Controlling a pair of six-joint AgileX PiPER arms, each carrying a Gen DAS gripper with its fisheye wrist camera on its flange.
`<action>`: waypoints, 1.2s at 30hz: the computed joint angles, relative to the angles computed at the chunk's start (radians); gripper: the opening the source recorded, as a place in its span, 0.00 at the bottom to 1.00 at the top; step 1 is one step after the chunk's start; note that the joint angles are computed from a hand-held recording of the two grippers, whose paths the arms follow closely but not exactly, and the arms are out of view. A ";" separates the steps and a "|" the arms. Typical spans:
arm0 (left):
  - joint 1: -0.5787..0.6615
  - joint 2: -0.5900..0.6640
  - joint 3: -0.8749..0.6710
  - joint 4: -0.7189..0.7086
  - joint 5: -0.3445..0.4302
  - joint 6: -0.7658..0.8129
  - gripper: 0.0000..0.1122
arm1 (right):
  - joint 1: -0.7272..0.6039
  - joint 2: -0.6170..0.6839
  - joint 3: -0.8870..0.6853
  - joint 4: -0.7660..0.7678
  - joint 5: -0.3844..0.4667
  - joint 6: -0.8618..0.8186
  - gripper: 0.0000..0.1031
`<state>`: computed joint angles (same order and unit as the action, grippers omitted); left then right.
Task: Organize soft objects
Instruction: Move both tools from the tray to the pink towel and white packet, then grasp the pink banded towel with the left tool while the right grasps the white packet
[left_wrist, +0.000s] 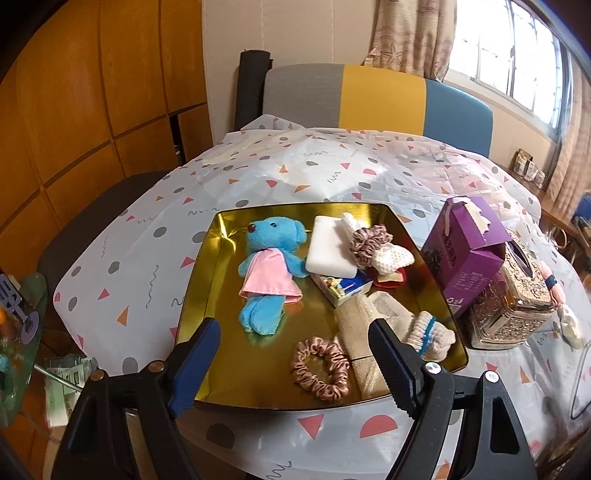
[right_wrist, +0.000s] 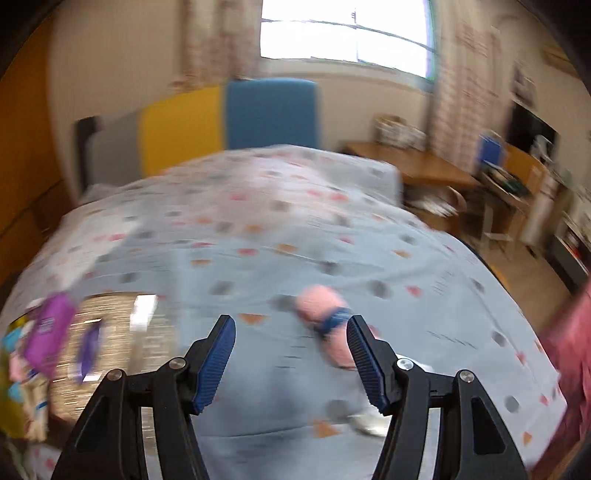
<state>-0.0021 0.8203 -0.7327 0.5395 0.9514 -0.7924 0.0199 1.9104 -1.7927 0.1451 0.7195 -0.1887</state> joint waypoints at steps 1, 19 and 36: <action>-0.024 0.006 -0.007 0.017 0.014 -0.020 0.76 | -0.021 0.032 -0.026 -0.036 0.007 0.044 0.62; -0.333 0.271 -0.360 -0.016 -0.050 0.008 0.77 | -0.325 0.299 -0.293 0.183 0.346 0.409 0.62; -0.486 1.112 -1.309 -0.468 0.113 0.288 0.81 | -0.373 0.300 -0.281 0.320 0.353 0.413 0.62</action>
<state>-0.4886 1.9320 -2.0419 0.0712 1.0642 -0.5049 -0.3528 2.2105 -2.0740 0.4652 1.0723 0.2242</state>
